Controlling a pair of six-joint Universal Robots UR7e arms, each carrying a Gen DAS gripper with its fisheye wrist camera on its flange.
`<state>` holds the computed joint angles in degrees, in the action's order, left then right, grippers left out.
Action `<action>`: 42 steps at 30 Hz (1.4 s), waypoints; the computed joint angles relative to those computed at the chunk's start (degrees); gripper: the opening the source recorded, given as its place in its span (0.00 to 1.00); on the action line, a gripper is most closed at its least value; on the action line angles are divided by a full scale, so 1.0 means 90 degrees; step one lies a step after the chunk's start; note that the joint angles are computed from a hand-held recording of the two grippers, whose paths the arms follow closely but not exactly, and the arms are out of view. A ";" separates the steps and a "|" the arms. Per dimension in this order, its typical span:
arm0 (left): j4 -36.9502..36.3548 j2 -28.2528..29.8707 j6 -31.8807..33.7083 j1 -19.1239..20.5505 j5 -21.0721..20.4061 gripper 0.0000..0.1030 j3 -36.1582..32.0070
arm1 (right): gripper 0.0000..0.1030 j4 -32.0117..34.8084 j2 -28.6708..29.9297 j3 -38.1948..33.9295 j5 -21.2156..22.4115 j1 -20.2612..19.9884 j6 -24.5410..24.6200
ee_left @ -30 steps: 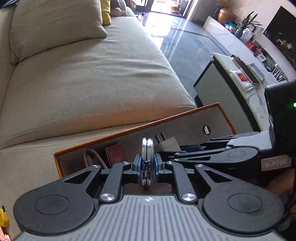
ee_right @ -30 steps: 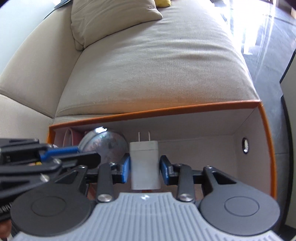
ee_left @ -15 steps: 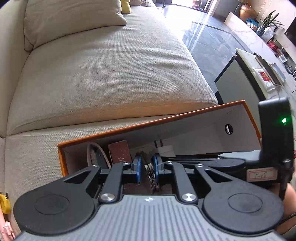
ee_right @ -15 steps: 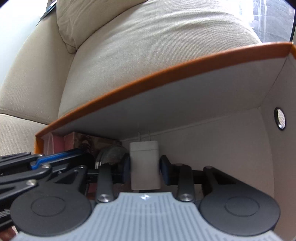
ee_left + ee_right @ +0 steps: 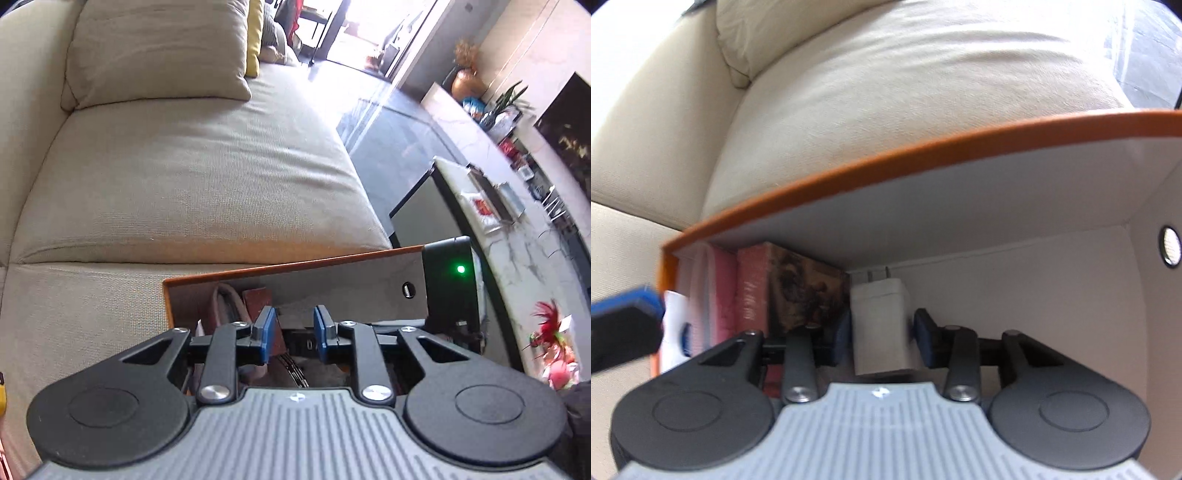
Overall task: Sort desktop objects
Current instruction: 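Lower the charger and mirror into the box and open both tools, then withdraw both open tools from the box toward the pink stick and tape measure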
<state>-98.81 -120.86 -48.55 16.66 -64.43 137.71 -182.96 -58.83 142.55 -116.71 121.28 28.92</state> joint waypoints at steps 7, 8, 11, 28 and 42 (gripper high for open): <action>0.1179 -0.1069 -0.0850 -0.0496 0.0169 0.29 -0.0129 | 0.42 0.0251 -0.0014 -0.0136 -0.0018 0.0180 0.0167; 0.1355 -0.1189 -0.1007 -0.0580 0.0193 0.29 -0.0147 | 0.42 0.0288 -0.0045 -0.0136 -0.0036 0.0215 0.0182; 0.1836 -0.1533 -0.1429 -0.0771 0.0220 0.29 -0.0187 | 0.42 0.0613 -0.0149 -0.0189 -0.0121 0.0340 0.0192; 0.2953 -0.2289 -0.2422 -0.1156 0.0232 0.29 -0.0320 | 0.23 0.0968 -0.0223 -0.0163 -0.0003 0.0393 0.0531; 0.2981 -0.2450 -0.2465 -0.1145 -0.0085 0.29 -0.0084 | 0.50 0.2302 -0.0420 -0.0339 -0.0142 0.1355 0.0165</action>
<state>-71.98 -142.91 -70.74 6.36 -65.19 136.96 -162.24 -62.61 139.50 -117.98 133.47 30.40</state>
